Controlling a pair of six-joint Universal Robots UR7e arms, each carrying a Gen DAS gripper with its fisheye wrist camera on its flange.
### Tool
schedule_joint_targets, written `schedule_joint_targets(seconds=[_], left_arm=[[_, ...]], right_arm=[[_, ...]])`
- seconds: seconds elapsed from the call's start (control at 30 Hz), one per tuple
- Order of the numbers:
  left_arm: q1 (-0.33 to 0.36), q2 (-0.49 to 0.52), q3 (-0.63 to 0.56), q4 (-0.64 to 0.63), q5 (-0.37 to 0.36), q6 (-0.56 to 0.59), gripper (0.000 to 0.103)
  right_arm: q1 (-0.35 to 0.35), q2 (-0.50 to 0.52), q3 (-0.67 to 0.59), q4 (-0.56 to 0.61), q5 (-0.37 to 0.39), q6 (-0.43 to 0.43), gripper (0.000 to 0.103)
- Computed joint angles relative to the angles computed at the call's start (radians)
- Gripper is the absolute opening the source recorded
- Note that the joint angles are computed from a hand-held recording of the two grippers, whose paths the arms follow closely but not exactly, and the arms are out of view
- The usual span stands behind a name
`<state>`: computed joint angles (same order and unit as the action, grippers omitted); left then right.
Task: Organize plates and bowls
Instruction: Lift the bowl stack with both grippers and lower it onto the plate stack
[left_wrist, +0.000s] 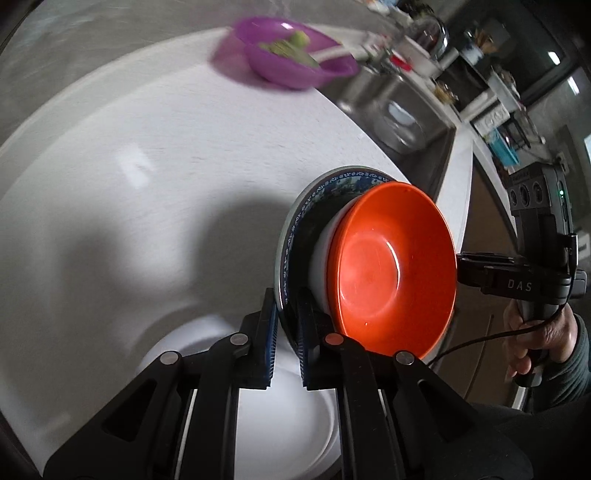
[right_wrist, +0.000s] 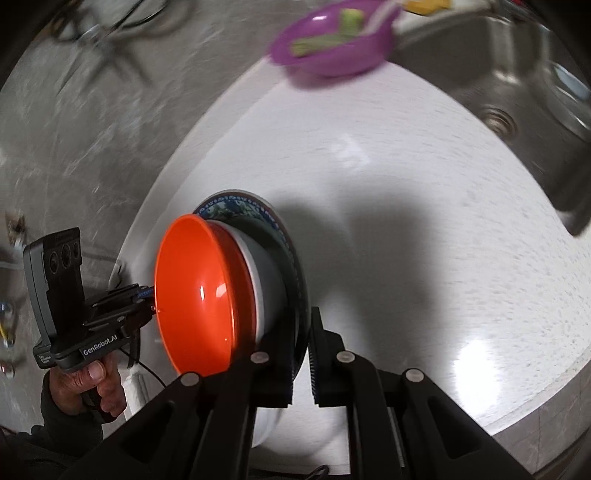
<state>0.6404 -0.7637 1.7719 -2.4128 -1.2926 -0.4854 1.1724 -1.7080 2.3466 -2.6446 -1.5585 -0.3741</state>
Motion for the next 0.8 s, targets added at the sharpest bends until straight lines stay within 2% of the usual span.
schedule_joint_targets(seconds=[0.13,0.37,0.57,0.8], left_arm=[[-0.02,-0.12,0.111,-0.011,0.039,-0.063,0.006],[-0.045,-0.292,0.315,-0.025,0.052,-0.181,0.006],[-0.037,-0.352,0.431,-0.063,0.029,-0.232,0.006],[-0.033,-0.341,0.482,-0.112,0.027,-0.224,0.007]], right_arm=[[0.102,0.029,0.014,-0.011,-0.031,0.021,0.011],[0.19,0.099,0.052,-0.045,-0.072,0.051,0.011],[0.212,0.167,0.093,-0.107,-0.113,0.074,0.011],[0.213,0.225,0.123,-0.195,-0.15,0.086,0.01]])
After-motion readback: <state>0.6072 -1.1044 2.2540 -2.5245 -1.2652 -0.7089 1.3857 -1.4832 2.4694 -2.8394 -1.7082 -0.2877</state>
